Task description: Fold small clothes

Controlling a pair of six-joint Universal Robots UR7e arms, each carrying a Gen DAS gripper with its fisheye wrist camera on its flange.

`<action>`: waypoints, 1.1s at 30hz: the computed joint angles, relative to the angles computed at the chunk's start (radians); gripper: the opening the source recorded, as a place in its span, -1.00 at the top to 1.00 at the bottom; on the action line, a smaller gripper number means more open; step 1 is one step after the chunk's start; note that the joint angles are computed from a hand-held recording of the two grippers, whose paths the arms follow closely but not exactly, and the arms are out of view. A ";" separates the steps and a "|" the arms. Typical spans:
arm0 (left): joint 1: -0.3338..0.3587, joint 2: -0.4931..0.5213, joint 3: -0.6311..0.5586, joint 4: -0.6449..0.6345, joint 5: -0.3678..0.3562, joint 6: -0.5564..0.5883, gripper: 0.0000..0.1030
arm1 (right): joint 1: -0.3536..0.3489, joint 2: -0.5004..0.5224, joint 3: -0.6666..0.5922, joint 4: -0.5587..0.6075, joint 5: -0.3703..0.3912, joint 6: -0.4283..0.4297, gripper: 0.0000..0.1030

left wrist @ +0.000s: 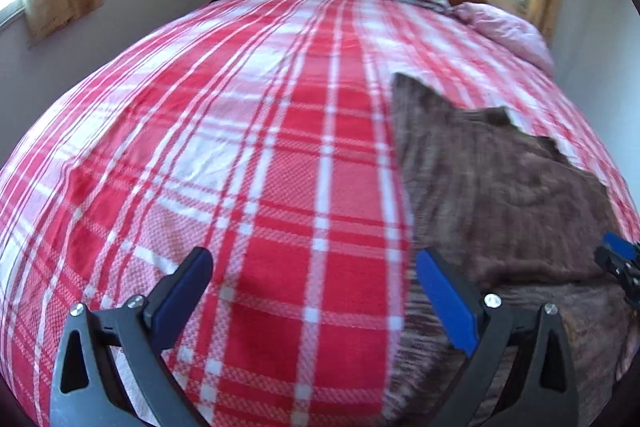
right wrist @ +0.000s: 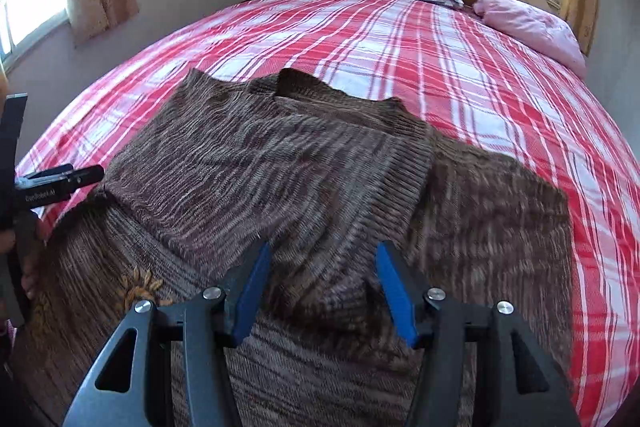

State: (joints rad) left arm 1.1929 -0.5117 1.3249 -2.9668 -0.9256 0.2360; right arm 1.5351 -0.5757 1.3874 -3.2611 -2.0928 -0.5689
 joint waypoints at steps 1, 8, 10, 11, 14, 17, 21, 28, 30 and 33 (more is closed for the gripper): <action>-0.006 -0.006 0.017 -0.032 -0.008 0.021 -1.00 | -0.004 -0.016 0.030 -0.029 0.004 0.012 -0.09; -0.069 0.037 0.033 -0.063 0.062 0.268 -1.00 | -0.011 -0.046 0.105 -0.120 0.011 0.012 -0.09; -0.083 0.066 0.024 -0.069 0.119 0.365 -1.00 | -0.009 -0.040 0.116 -0.167 0.023 -0.024 -0.09; -0.088 0.086 0.012 -0.095 0.158 0.398 -1.00 | -0.010 -0.037 0.119 -0.183 0.027 -0.033 -0.09; -0.096 0.144 -0.063 -0.170 0.247 0.429 -1.00 | -0.014 -0.030 0.113 -0.191 0.016 -0.033 -0.09; -0.085 0.218 -0.189 -0.247 0.340 0.469 -1.00 | -0.018 -0.028 0.102 -0.169 0.003 -0.009 -0.11; -0.064 0.177 -0.171 -0.148 0.334 0.314 -1.00 | -0.018 -0.017 0.081 -0.131 -0.033 0.008 -0.13; -0.069 0.125 -0.071 -0.184 0.328 0.299 -1.00 | -0.014 -0.031 0.091 -0.102 -0.012 0.001 -0.14; -0.074 0.129 -0.062 -0.192 0.328 0.323 -1.00 | -0.022 -0.083 0.106 0.013 0.085 0.061 -0.14; -0.083 0.107 -0.012 -0.238 0.275 0.361 -1.00 | -0.024 -0.111 0.068 0.109 0.147 0.167 -0.14</action>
